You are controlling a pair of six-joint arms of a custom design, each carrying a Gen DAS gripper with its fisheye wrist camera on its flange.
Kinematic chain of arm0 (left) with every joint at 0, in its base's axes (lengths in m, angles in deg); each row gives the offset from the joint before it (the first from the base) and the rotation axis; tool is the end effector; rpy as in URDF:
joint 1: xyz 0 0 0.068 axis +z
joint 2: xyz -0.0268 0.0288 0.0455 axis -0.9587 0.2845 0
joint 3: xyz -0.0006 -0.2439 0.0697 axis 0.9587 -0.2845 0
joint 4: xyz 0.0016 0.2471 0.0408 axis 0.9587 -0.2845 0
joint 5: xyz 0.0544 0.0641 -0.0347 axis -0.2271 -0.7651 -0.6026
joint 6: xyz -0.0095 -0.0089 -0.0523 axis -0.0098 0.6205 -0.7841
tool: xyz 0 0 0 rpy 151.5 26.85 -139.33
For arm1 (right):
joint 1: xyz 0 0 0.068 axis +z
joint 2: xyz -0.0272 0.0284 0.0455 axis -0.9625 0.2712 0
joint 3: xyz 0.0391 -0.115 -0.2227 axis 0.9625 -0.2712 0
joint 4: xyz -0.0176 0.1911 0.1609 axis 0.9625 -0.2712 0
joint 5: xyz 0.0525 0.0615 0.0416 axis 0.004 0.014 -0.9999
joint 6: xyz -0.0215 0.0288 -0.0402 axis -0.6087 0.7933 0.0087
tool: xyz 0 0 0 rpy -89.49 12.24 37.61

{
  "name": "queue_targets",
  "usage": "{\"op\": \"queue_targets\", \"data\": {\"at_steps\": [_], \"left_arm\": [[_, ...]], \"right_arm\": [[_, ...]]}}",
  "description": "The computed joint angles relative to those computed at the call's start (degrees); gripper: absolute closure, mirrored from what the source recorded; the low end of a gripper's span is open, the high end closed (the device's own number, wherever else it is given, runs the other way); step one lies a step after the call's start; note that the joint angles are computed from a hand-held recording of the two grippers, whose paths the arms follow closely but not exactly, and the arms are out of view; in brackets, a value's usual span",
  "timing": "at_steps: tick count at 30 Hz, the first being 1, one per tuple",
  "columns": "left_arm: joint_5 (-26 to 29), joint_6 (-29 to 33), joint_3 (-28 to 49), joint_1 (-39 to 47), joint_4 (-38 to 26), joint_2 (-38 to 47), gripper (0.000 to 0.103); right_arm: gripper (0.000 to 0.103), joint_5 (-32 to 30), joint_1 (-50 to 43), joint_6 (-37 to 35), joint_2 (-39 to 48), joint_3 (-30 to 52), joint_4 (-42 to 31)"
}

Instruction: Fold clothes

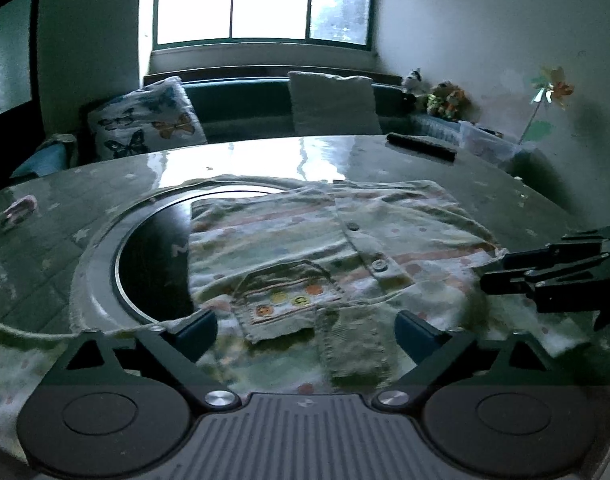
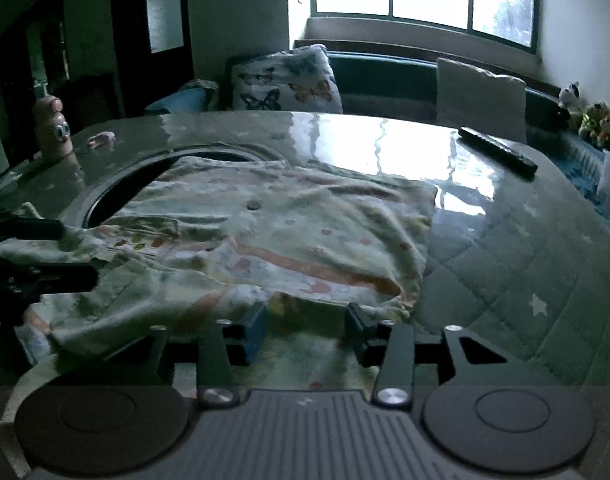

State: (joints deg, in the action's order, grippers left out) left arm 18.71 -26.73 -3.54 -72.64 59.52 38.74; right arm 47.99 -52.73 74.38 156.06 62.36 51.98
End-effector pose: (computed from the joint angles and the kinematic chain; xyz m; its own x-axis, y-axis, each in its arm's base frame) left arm 0.1729 -0.0026 0.1210 -0.5782 0.0389 -0.8150 0.1262 0.9911 -0.0422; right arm 0.2340 0.0958 0.0968 -0.5878 -0.2826 -0.7580 -0.4581 0.8886 0.0240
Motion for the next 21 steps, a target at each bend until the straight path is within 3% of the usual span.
{"op": "queue_targets", "data": {"at_steps": [3, 5, 12, 14, 18, 21], "left_arm": [[0.1, 0.2, 1.1, -1.3, 2.6, 4.7, 0.031], [0.3, 0.0, 1.9, -2.1, 3.6, 7.5, 0.048], [-0.3, -0.9, 2.1, -3.8, 7.7, 12.1, 0.069], [-1.9, -1.2, 1.5, -4.6, 8.9, 11.8, 0.087], [-4.2, -1.3, -0.4, -5.3, 10.1, 8.6, 0.096], [-8.4, -1.2, -1.8, -7.4, 11.6, 6.4, 0.097]], "right_arm": [[0.057, -0.4, 0.1, 0.0, -1.4, -0.8, -0.6], [0.057, -0.5, 0.0, 0.2, -1.9, -1.3, -0.7], [0.056, -0.9, -0.8, 1.0, -2.8, -2.7, -0.1], [0.056, -0.8, -0.8, 1.1, -2.7, -3.0, 0.2], [0.056, -0.8, -0.7, 1.4, -2.0, -2.9, 0.7], [0.056, -0.7, -0.4, 1.8, -1.8, -2.9, 1.3]]}}
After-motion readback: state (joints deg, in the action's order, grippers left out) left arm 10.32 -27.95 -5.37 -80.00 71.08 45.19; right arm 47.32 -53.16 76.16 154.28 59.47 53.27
